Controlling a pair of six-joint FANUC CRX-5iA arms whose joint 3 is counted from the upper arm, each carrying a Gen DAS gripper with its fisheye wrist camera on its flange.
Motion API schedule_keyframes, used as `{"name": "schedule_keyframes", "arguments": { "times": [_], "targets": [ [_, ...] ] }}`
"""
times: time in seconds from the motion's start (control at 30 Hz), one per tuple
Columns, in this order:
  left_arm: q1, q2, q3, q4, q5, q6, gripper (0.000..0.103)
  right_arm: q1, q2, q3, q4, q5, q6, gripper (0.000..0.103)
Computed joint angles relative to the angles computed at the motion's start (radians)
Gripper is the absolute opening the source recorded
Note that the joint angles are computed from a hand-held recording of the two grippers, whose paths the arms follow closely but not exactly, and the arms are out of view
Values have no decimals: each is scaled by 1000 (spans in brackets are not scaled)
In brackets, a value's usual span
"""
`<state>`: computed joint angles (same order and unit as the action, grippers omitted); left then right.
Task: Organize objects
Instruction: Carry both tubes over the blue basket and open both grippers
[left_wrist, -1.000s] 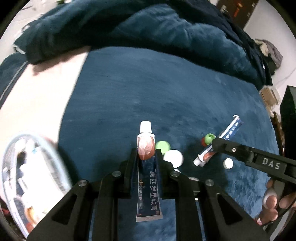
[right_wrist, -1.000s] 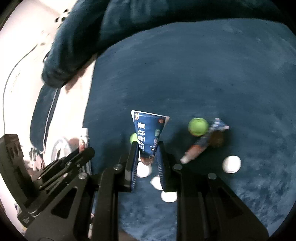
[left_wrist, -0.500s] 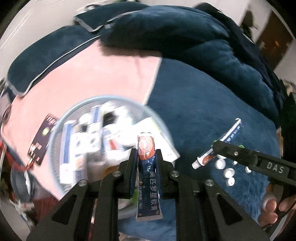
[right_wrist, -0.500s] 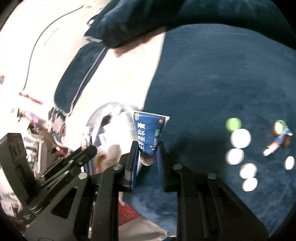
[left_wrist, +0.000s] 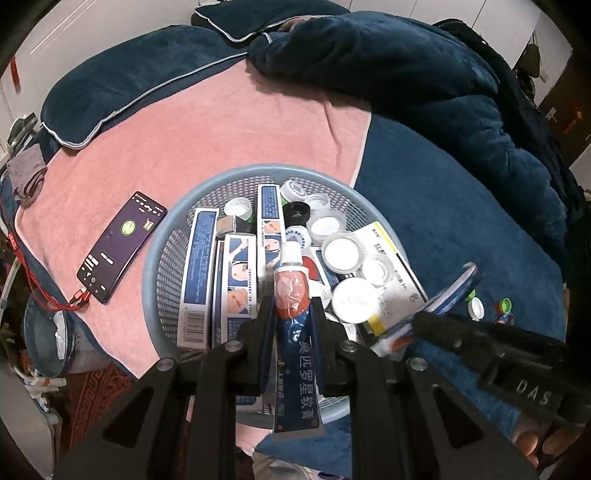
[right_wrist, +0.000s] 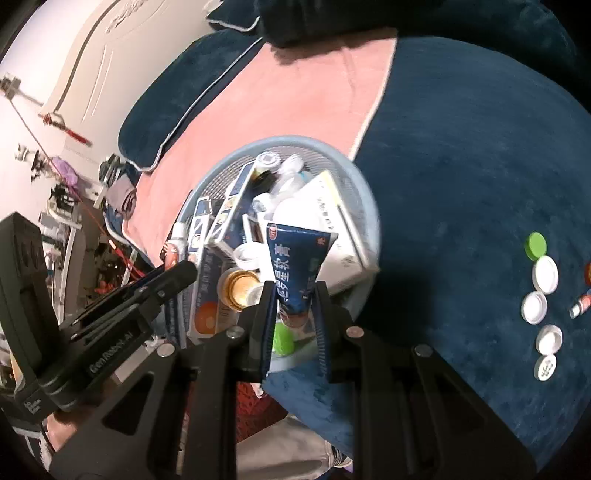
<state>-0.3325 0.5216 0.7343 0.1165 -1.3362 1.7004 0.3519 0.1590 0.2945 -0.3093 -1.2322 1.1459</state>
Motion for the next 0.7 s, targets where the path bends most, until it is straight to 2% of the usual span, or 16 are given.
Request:
{"name": "schedule_keyframes", "arguments": {
  "times": [0.07,0.13,0.17,0.2,0.23,0.27,0.3,0.37,0.43,0.5,0.7],
  "targets": [
    [3,10,10,-2,-11,6,17,-6,44,58,-51,-40,60,21],
    [6,6,4,-3,-4,13,21,5,43,49,-53,10,92,21],
    [6,-4,-5,-11,9,14,37,11,40,44,-46,34,89,22],
    [3,-15,-13,-26,22,19,57,11,37,42,-57,48,90,23],
    [-5,-23,-8,-65,23,39,65,6,31,38,-73,61,95,28],
    [-10,-29,-7,-95,24,53,77,6,21,28,-70,75,86,30],
    [-9,-32,-8,-106,24,61,86,10,14,19,-52,85,71,37],
    [-6,-32,-3,-118,11,80,95,21,-3,-6,2,96,35,57],
    [-8,-31,4,-135,2,91,99,28,-19,-31,45,109,4,91],
    [-15,-32,13,-159,0,95,101,26,-35,-54,65,127,-8,96],
    [-33,-18,46,-194,-32,85,101,58,-45,-85,163,129,-18,99]
  ]
}}
